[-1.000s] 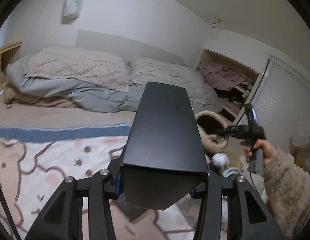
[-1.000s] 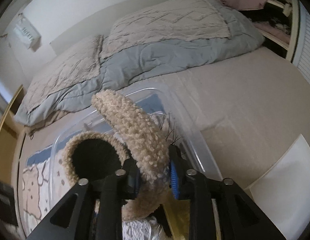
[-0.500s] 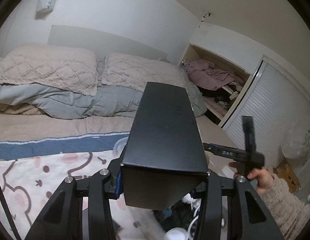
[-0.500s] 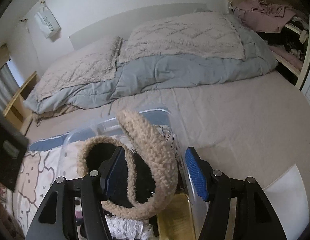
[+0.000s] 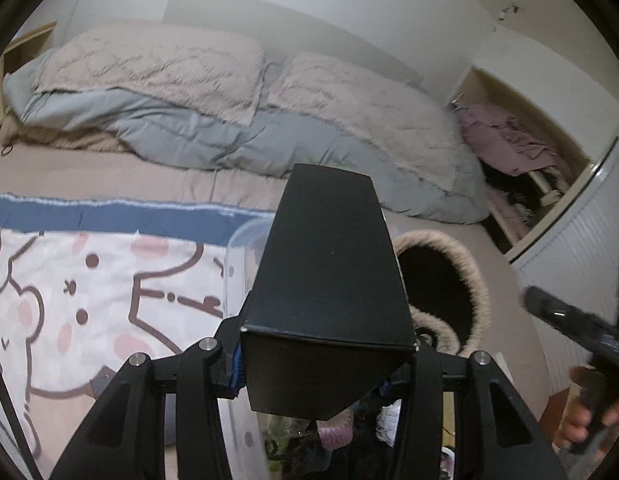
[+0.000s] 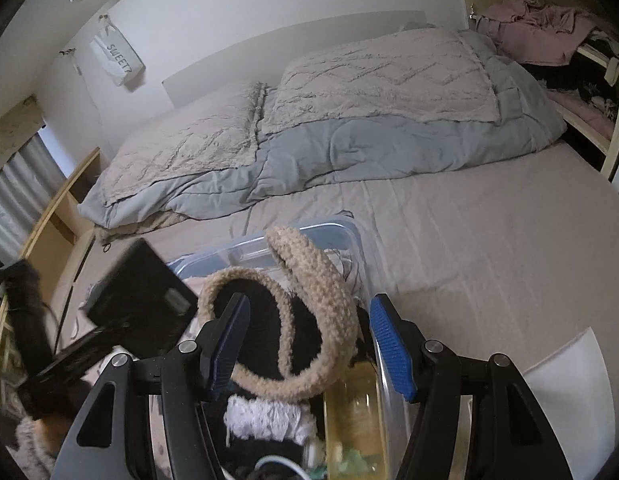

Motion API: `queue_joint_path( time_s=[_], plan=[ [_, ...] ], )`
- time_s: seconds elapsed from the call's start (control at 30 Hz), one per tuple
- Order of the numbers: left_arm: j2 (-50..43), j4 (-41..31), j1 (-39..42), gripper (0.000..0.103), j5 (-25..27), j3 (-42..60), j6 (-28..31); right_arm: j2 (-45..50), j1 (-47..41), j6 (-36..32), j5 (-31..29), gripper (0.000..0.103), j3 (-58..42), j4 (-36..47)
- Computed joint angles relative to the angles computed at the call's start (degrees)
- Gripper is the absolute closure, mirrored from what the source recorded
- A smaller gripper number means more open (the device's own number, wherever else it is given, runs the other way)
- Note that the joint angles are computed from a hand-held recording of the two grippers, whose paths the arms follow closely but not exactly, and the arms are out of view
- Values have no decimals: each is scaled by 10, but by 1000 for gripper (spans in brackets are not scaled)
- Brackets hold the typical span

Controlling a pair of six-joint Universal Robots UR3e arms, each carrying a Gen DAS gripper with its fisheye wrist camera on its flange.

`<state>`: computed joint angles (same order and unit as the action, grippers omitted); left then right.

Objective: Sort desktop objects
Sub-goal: 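Lower the beige headband into the clear bin and open the right tool, then set the tall black box upright in the bin and open the left tool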

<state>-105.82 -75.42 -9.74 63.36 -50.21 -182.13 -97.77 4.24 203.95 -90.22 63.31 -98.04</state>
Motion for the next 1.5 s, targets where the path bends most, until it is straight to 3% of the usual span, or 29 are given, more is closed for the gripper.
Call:
queue_joint_path(
  time_s=[0.33,0.53,0.57,0.9,0.97,1.07,1.17,1.27,1.37,1.5],
  plan=[
    [4,40,-27,53,35,-70,0,-40,25,11,-15,40,57,-27],
    [77,89,-27,12,25,-156,48,-53,61,50,-37,40,95,-62],
    [90,104,-23,10,27,-173,48,-50,71,58,-45,40,95,-68],
    [196,16,139,10,-114,-259,138,47,174,109,-76,43,26,-134],
    [219,-2,171,10,-136,-275,169,91,192,113,-65,59,-11,-153],
    [244,-26,202,10,-152,-286,204,148,199,125,-36,73,-58,-172],
    [267,-48,236,10,-167,-301,242,212,212,124,-21,76,-124,-159],
    [282,-76,265,10,-179,-306,277,269,231,126,-47,77,-191,-110],
    [288,-105,285,10,-192,-300,303,271,230,136,-48,76,-163,-115],
    [302,-133,316,10,-211,-299,340,201,194,197,20,76,-4,-220]
  ],
)
